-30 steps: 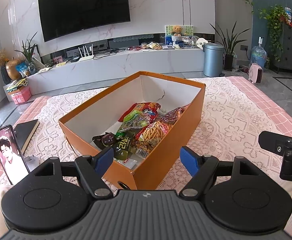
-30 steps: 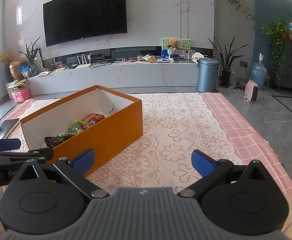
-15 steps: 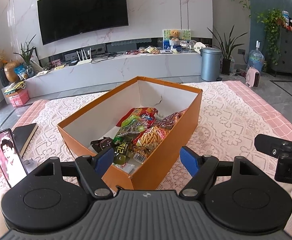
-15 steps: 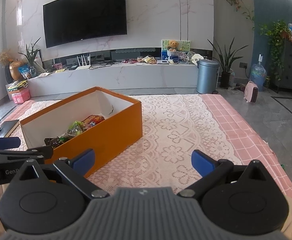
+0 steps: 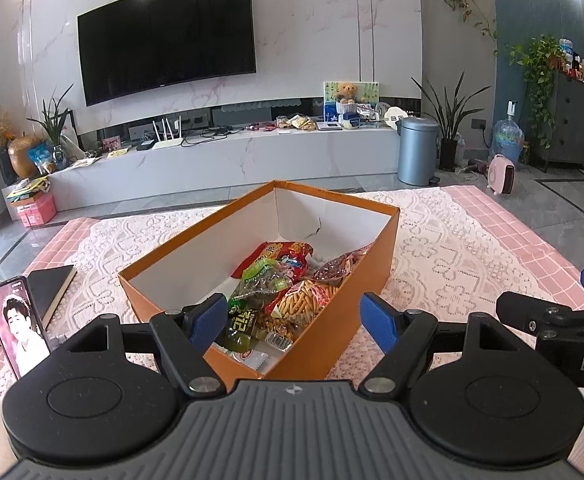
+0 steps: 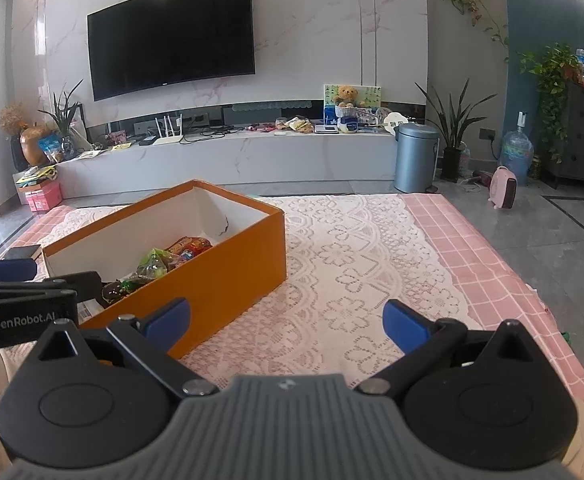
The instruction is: Organize snacks
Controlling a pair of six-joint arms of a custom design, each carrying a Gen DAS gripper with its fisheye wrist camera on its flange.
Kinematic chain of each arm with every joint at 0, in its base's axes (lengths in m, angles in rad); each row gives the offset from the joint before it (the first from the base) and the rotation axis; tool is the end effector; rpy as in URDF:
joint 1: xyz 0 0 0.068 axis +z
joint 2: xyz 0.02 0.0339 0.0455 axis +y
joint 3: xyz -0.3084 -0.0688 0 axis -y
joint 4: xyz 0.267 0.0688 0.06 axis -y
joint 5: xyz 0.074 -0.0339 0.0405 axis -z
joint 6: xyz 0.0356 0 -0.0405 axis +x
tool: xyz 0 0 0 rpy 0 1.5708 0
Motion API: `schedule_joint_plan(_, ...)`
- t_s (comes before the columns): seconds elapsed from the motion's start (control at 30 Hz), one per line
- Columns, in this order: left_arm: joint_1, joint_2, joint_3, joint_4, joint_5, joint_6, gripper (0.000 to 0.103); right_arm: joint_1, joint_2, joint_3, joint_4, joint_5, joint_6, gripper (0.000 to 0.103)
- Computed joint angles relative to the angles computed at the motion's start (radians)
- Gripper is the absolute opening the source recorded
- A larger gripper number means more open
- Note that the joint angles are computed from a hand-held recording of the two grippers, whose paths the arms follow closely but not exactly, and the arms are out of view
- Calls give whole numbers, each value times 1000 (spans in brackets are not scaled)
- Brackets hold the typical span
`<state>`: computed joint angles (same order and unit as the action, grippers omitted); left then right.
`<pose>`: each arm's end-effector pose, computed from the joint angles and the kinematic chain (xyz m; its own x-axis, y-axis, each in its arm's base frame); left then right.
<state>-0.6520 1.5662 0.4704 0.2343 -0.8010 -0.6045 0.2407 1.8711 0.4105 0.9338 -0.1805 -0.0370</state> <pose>0.2209 -0.1365 0.1369 -0.5250 -0.0969 -0.8456 -0.3012 0.9504 0.0781 0.2845 0.0764 0.0945 -0.4737 -0.1537 -0.8672 -0.4030 0.9133 0.0582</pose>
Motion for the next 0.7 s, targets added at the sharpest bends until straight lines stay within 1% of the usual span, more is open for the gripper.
schedule_joint_plan(0.53,-2,0,2,-3,2,0,87,4,-5,3,-12,3,3,99)
schedule_joint_plan(0.7,-7,6,1,-1,-12,-4,87,5,-6,3,-14,4,5,99)
